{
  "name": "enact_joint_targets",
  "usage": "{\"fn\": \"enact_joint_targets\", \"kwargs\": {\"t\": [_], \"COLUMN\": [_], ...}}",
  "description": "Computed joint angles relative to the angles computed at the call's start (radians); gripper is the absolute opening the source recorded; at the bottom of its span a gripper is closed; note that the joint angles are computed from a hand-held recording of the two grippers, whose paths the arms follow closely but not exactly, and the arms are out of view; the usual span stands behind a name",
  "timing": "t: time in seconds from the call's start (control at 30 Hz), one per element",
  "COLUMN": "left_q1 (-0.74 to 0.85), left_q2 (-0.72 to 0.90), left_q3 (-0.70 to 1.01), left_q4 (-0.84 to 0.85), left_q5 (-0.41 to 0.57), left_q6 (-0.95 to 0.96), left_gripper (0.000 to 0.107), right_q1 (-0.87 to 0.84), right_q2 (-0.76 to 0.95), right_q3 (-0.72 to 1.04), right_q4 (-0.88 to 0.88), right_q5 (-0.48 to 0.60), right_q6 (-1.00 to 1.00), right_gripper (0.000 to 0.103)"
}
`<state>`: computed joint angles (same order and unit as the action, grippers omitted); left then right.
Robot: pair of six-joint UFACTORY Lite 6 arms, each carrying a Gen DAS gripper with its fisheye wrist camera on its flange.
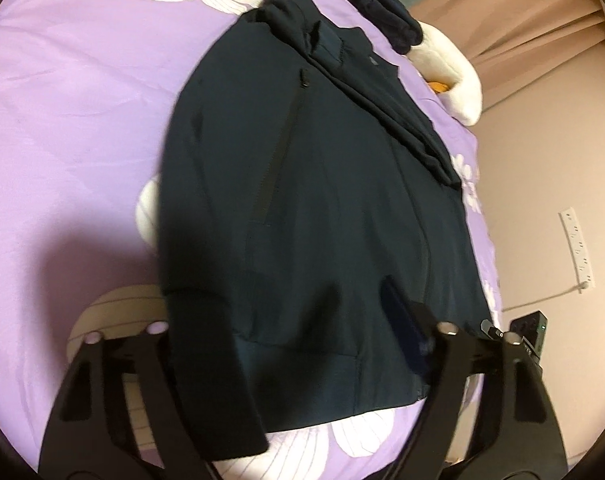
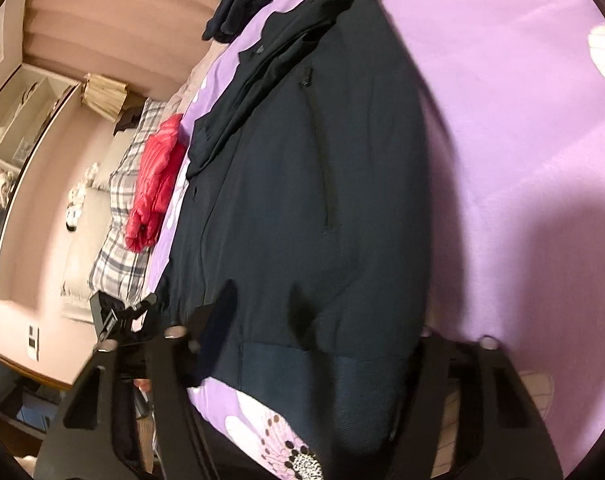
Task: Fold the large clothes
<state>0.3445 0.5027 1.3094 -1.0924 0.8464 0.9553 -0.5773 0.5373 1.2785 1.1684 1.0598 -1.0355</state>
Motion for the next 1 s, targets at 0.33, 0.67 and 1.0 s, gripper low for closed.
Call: {"fn": "enact_joint_targets", "kwargs": {"t": [0.33, 0.67, 1.0], "left_q1": [0.002, -0.025, -0.05], "left_q2": [-0.018, -0.115, -0.18], "left_q3": [-0.002, -0.041, -0.034], "left_q4": [0.071, 0.051, -0.013], "left_q5": [-0.062, -0.105, -0.08], "left_q6": [-0.056, -0.034, 0.026], "left_gripper": [0.028, 0.012, 0.01], "right_q1": [0.003, 0.023, 0.045], "right_q2": [-0.03, -0.095, -0.118], "right_q3": [-0.03, -0.04, -0.018], "right_q4": [0.002, 0.119, 0.18], "right_q5": [-0.044, 0.039, 0.08], "right_q6": [0.004, -0.065, -0.076], "right_gripper": [0.021, 0.018, 0.015]}}
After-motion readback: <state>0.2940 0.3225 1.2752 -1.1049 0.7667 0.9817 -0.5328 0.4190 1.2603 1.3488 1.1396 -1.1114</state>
